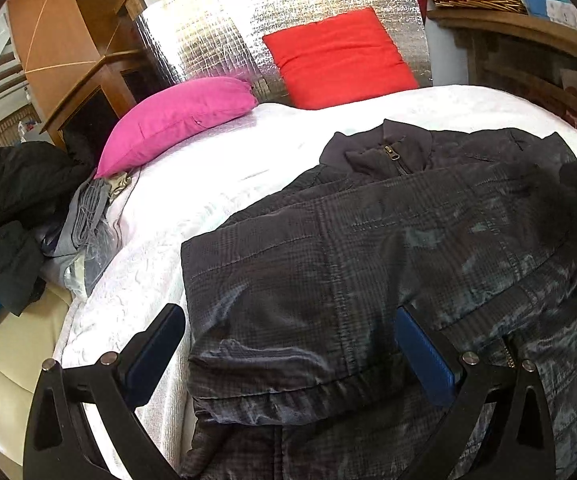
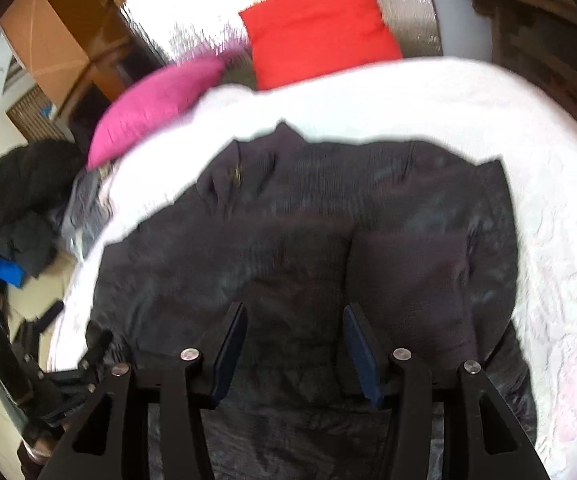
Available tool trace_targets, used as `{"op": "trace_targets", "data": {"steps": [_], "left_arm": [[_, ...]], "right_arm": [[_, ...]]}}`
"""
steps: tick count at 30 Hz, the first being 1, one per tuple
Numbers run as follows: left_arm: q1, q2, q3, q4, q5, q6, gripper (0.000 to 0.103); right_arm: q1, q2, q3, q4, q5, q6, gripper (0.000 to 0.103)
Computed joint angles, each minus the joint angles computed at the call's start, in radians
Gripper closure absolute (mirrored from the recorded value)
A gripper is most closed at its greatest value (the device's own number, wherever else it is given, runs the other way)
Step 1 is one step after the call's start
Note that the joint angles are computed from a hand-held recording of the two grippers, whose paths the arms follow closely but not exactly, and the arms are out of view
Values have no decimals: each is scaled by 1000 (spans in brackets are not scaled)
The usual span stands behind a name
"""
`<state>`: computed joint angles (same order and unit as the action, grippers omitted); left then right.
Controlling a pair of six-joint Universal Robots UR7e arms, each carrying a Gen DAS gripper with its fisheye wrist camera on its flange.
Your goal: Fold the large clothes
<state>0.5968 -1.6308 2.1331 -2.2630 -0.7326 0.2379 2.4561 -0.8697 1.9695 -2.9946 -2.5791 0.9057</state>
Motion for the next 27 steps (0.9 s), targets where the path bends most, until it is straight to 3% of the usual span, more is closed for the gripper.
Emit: {"op": "trace_targets", "data": {"steps": [2,5,8,10,12,13,15,18,19,22,24,26,27], "left_arm": [[18,18,-25,43,6,-20,0],[72,57,-80,112,-8,-69,0],[131,85,-138,161,-38,-140,0],[181,100,-221,218,-93,-186,0],[229,116,-294,267,-141,-227,0],[259,125,-334,298,-170,-253,0],[300,142,-383,340,-231,-284,0],[358,172,-456,419,-356,-331,0],[368,177,-467,435,-393,-341,0],[386,189,-484,456,-470,-357,0],[396,185,-479,457,-513,-351,2],[417,200,-498,479,-565,-334,16],[436,220,-511,470,-560,-311,18]], "right_arm": [[-2,0,-2,15,-38,28,48],[-67,-31,36,28,80,84,48],[-75,-50,71,-70,114,33,48],[-46,-76,100,-135,56,11,47],[-24,-109,136,-172,-21,22,29],[-13,-138,176,-200,-77,67,26],[-15,-184,241,-245,-102,124,26],[-46,-250,352,-322,-42,199,26],[-77,-257,387,-390,16,193,26],[-156,-244,421,-521,177,126,26],[-172,-218,419,-559,212,90,26],[-195,-182,390,-581,270,31,25],[-193,-178,373,-549,259,14,25]]}}
